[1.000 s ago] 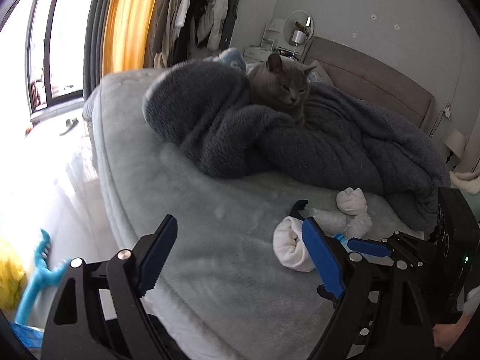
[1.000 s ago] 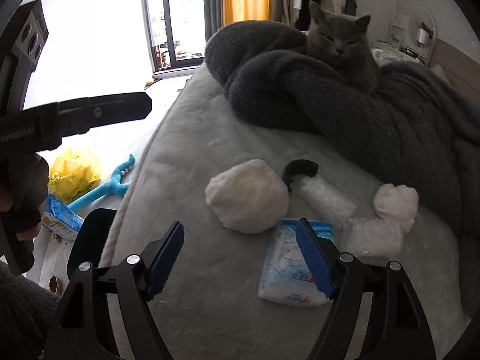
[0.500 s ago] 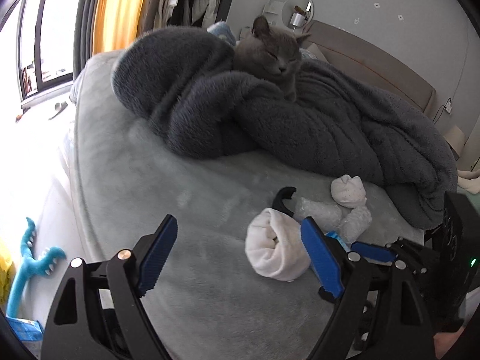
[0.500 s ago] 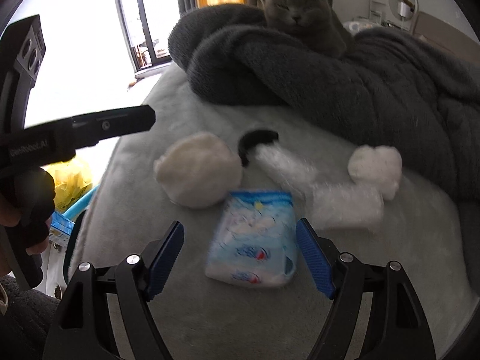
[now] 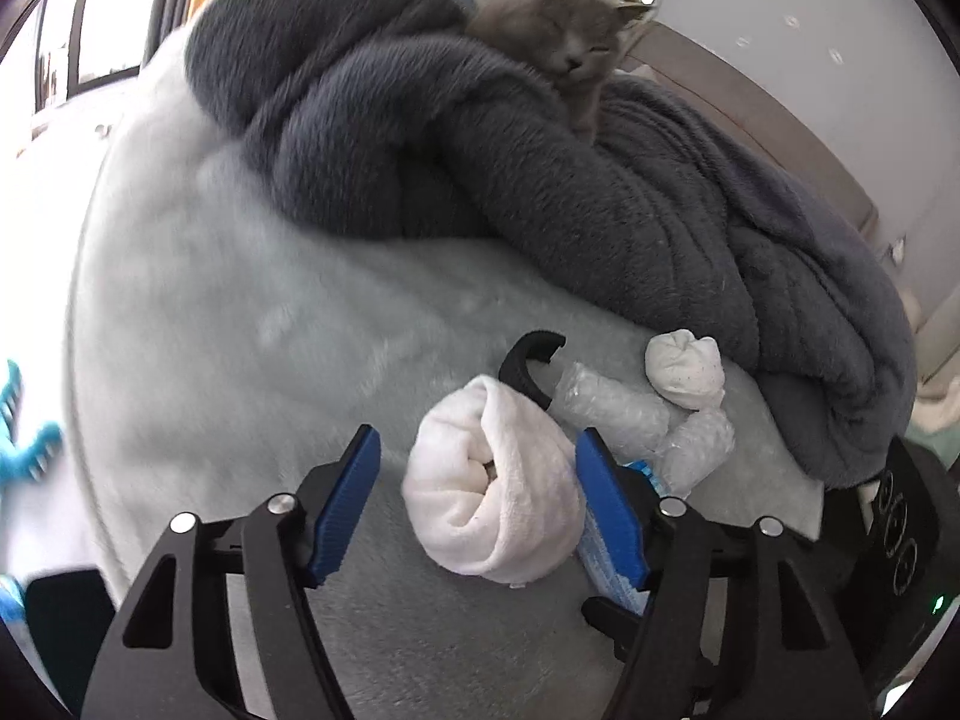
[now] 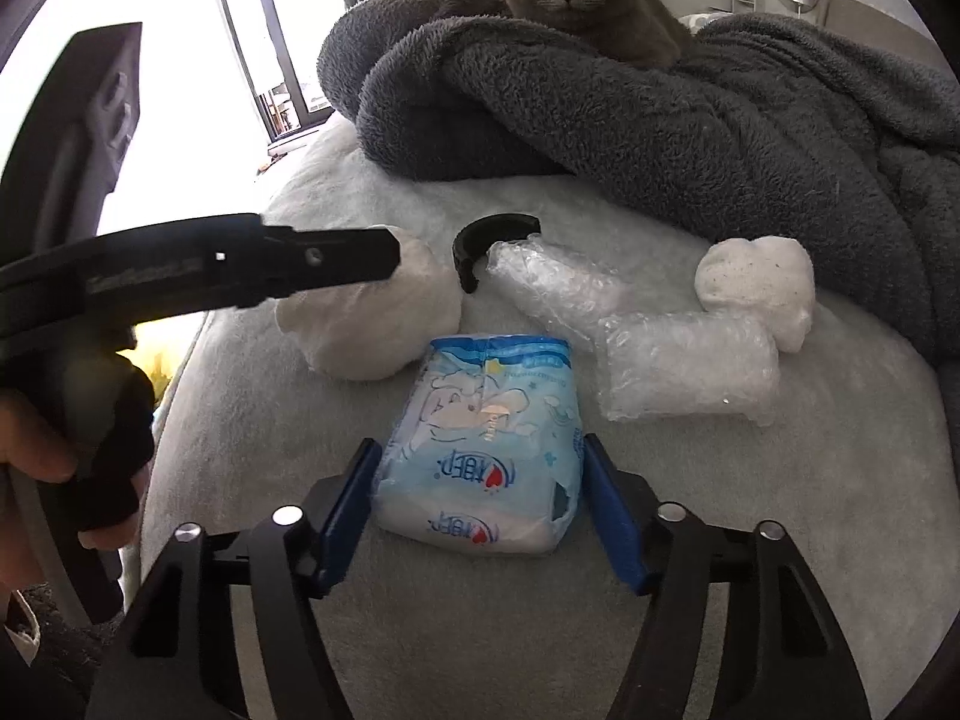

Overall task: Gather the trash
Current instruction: 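Close the right tool on the wipes pack while the left tool closes on the white cloth, then lift the wipes pack and white cloth and carry both over the bin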

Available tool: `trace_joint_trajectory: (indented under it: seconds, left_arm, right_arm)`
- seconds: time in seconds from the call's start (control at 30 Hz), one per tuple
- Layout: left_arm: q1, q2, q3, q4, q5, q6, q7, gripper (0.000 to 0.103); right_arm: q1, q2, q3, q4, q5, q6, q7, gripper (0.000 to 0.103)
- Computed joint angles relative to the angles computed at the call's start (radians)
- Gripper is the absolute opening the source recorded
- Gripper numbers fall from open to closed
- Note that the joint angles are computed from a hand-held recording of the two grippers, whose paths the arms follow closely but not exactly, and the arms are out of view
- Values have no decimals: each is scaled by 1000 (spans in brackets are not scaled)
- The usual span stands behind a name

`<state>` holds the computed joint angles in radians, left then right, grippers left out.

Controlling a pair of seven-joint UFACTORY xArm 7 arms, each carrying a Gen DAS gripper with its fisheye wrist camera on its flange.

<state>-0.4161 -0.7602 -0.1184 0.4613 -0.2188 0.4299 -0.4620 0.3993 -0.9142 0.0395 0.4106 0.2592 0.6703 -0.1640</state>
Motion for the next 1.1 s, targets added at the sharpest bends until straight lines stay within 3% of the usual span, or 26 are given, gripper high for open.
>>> trace_joint_trajectory:
  seconds: [0.23, 0.4, 0.57, 0.8, 1.1]
  left_arm:
    - [-52, 15, 43, -22, -67, -59, 2, 52]
    - [-24, -17, 33, -31, -48, -38, -1, 40]
    - [74, -96, -26, -23, 58, 20, -19, 39]
    - [118, -212, 2, -40, 110, 116, 9, 39]
    - [165, -378, 44, -84, 139, 301, 108, 39]
  right_arm:
    - [5, -14, 0, -3, -13, 6, -22, 55]
    - [22, 1, -9, 13, 13, -1, -21, 55]
    - [38, 25, 20, 24, 8, -31, -24, 55]
    - [67, 66, 17, 52, 29, -57, -17, 55]
    - [128, 125, 51, 115, 60, -102, 13, 55]
